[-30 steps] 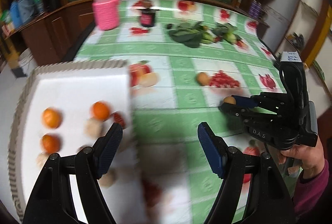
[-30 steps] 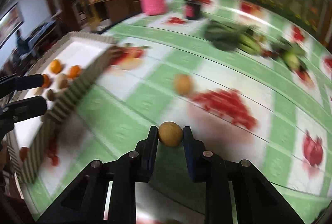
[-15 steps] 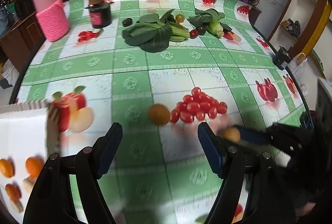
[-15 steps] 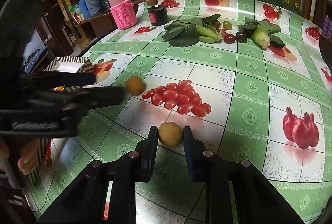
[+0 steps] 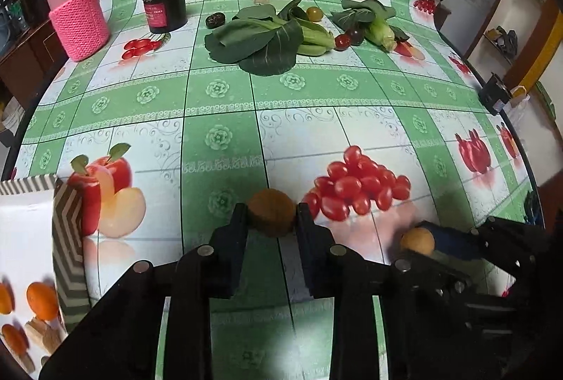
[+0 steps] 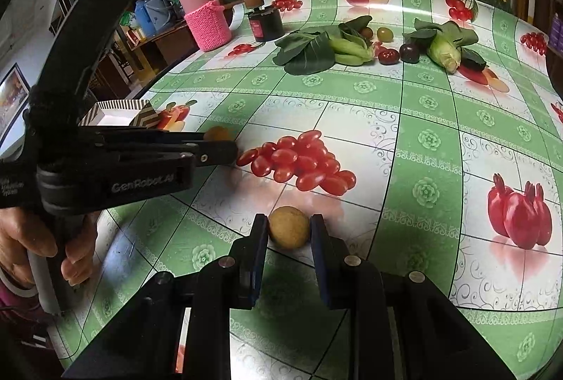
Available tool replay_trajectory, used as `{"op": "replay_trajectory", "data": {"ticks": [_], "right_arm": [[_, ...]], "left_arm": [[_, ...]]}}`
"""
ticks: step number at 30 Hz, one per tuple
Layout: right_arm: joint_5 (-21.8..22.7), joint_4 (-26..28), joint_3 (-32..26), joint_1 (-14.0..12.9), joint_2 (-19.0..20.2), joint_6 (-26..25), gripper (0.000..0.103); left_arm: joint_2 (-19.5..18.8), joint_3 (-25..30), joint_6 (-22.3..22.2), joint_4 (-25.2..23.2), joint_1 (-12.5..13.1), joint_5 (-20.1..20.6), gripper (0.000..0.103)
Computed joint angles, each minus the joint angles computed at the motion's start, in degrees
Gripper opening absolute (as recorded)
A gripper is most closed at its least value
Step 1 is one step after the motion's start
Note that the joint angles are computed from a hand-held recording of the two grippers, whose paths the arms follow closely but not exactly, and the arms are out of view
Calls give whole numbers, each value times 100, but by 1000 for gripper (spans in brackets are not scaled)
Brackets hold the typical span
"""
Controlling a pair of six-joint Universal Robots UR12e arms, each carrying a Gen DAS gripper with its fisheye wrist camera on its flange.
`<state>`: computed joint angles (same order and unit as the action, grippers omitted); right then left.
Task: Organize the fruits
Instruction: 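Carry the kiwi into the tray and open the left tool while the right tool releases its fruit there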
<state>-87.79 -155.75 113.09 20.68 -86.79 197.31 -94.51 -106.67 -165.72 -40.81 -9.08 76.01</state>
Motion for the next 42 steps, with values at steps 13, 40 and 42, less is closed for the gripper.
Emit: {"op": "replay_trajectory", "data": {"ticks": [13, 40, 42], "right_arm": [[-219, -107, -39, 233, -99, 61, 25], [-244, 109, -999, 1170, 515, -500, 25], [-225, 137, -1101, 1217, 587, -568, 25]], "left_arm": [[695, -515, 174, 186, 302, -191, 24], [1648, -1411, 338, 737, 1418, 128, 25], [1676, -1448, 330, 718, 1521, 121, 25]]}}
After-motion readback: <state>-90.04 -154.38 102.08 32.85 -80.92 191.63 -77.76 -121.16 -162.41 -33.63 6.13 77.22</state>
